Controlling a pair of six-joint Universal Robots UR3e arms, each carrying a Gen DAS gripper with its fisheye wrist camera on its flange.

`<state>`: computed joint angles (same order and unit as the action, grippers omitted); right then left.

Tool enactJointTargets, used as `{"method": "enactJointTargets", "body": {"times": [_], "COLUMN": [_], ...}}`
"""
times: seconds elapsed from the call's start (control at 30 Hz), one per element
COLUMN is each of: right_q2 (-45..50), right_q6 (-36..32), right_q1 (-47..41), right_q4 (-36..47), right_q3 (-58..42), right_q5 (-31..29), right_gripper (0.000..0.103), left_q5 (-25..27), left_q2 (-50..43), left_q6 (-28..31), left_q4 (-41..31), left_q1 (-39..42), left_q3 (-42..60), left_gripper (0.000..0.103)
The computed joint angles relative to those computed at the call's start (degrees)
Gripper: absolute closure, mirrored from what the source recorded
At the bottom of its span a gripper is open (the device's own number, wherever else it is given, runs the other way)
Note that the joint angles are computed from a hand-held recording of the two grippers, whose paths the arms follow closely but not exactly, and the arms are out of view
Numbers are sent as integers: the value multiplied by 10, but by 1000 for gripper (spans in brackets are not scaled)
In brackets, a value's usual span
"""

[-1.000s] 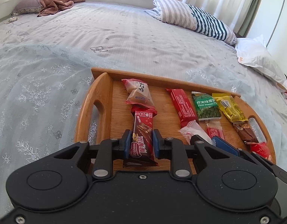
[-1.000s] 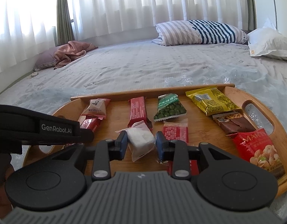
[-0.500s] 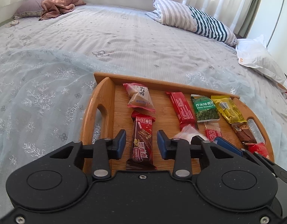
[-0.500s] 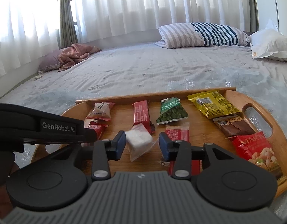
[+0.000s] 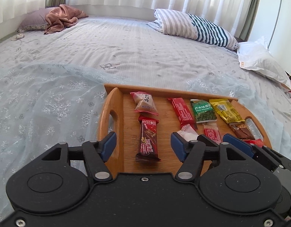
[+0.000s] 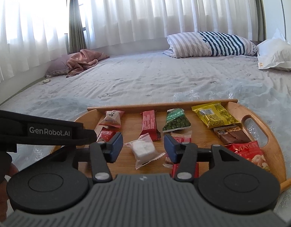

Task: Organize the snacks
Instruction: 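Carry wafer bar and white packet onto the tray and open both tools, then grasp beige pastry bar with left tool while right tool grasps gold packet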

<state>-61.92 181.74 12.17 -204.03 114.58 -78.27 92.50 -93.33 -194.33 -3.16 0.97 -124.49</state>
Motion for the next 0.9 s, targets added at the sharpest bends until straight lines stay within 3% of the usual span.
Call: {"method": "enactJointTargets", "body": {"times": [0.3, 0.6, 0.9], "right_q2": [-56, -115, -160], "right_q6": [-24, -54, -76], "right_q1": [-20, -40, -50], "right_q4": [-17, -54, -97], "right_q3": [73, 169, 271], "right_q5": [35, 74, 108], "right_gripper": [27, 21, 18], "left_q5": [31, 53, 79], "left_q2": [95, 230, 415], "left_q6": [6, 6, 3], "left_q4": [-1, -36, -153], "left_q1": [-20, -40, -30], "left_q3": [-73, -161, -242], "left_gripper": [21, 15, 12]}}
